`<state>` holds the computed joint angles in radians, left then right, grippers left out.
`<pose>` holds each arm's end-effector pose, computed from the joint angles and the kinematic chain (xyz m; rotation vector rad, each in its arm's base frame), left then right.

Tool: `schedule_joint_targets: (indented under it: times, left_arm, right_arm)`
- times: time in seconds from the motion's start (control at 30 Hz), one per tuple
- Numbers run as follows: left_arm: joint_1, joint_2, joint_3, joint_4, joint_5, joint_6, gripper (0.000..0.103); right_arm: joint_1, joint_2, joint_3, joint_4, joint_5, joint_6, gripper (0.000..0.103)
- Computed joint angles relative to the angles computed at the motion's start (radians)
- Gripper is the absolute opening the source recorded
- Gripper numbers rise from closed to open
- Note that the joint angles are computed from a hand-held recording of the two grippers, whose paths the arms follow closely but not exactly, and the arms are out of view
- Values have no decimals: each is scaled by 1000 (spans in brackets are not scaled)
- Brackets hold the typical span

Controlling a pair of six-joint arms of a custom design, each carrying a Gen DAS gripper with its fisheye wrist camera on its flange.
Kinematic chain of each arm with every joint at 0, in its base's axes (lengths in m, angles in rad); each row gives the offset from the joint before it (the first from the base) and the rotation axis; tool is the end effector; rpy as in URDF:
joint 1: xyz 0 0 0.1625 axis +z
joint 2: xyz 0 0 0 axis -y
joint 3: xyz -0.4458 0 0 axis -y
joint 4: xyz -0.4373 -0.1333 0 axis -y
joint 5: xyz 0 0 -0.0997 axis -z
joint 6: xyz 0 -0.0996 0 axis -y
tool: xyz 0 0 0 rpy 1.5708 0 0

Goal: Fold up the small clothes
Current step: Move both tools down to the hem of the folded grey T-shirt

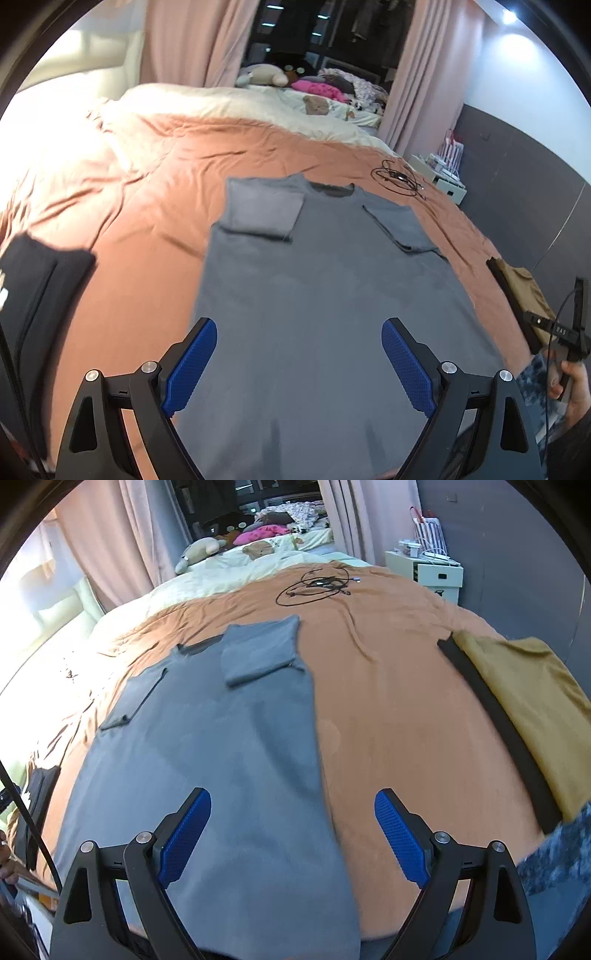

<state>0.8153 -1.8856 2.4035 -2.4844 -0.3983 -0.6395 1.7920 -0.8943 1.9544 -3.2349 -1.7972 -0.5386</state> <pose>-0.0753 -0.4082 0.3727 -0.1617 2.1697 -1.2514 0.2465 -0.5903 0.1054 0.9194 -2.5623 0.7880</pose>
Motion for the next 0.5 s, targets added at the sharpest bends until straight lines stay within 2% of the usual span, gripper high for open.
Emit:
schedule_joint_targets:
  times: [0.17, 0.33, 0.5]
  left_arm:
    - [-77, -217, 82, 306, 24, -247, 92]
    - [-175, -465, 124, 749, 47, -570, 92]
    - [-243, -647, 140, 1081, 20, -816, 80]
  right_arm:
    - [-40, -63, 90, -27, 52, -14, 90]
    - [-81, -123, 172, -43, 95, -29, 85]
    - [-137, -164, 220, -21, 151, -29, 77]
